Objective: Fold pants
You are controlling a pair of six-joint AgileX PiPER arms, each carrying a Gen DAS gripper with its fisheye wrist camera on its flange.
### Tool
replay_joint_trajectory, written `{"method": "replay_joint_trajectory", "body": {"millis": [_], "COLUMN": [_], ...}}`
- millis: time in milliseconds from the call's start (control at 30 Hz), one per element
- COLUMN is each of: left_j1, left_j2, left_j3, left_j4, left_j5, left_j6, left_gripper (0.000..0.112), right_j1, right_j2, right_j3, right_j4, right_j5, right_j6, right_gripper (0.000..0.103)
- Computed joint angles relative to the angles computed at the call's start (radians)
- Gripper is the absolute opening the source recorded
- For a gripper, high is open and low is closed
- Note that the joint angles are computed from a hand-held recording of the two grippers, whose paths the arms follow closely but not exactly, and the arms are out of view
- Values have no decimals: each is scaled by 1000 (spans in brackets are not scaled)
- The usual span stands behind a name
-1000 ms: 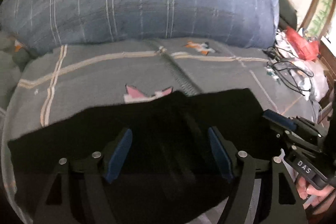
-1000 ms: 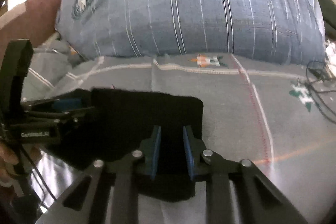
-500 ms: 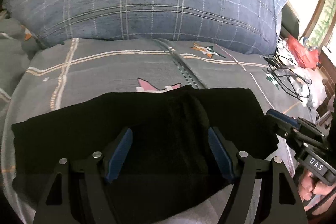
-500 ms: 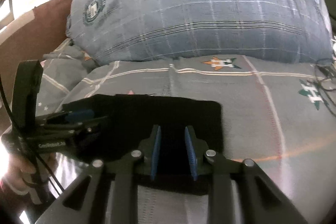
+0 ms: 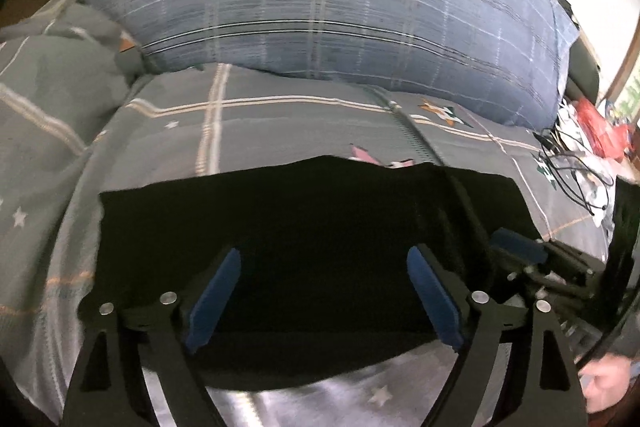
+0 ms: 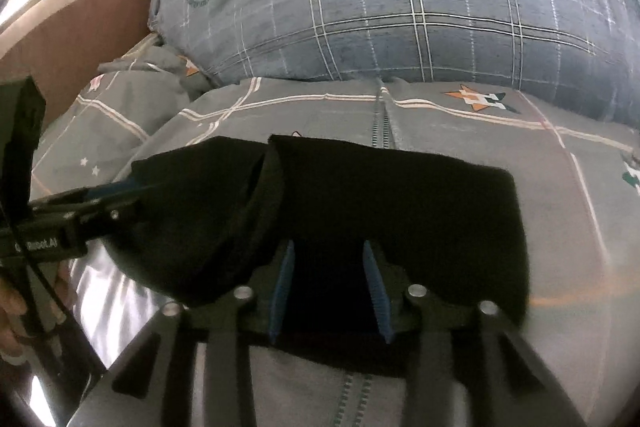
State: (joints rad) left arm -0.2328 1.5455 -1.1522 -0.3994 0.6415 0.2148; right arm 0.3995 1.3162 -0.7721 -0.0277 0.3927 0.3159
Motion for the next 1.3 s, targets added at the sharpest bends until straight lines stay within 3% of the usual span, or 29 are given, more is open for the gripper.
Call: {"method": "replay_joint_trajectory", "body": {"millis": [100, 167, 400, 567, 767, 933, 1300], "left_j1": [81, 142, 392, 509, 530, 510, 480], "left_j2": [-56, -81, -160, -154, -147, -135, -74], "left_j3": [58, 88, 241, 321, 366, 369, 367], "left_j4": [-101, -181, -404, -548, -620, -637, -754], "left_j5": [18, 40, 107, 139, 130, 95, 30], "left_j6": [74, 139, 307, 400, 445, 475, 603], "left_gripper": [94, 98, 99, 100, 101, 101, 102], "right_j1": [-21, -17, 9, 80, 150, 174, 193], "right_j2": [-29, -23, 130, 306, 530, 705, 960], "right_j3": [-17, -44, -207, -416, -726, -962, -1290], "right_j4": [153, 198, 472, 459, 417, 426, 464], "right_j5": [1, 2, 21, 91, 257, 388, 584], "right_j6": [-165, -220, -506, -552, -589, -595, -602], "right_gripper": [38, 45, 47, 58, 65, 65, 66]}}
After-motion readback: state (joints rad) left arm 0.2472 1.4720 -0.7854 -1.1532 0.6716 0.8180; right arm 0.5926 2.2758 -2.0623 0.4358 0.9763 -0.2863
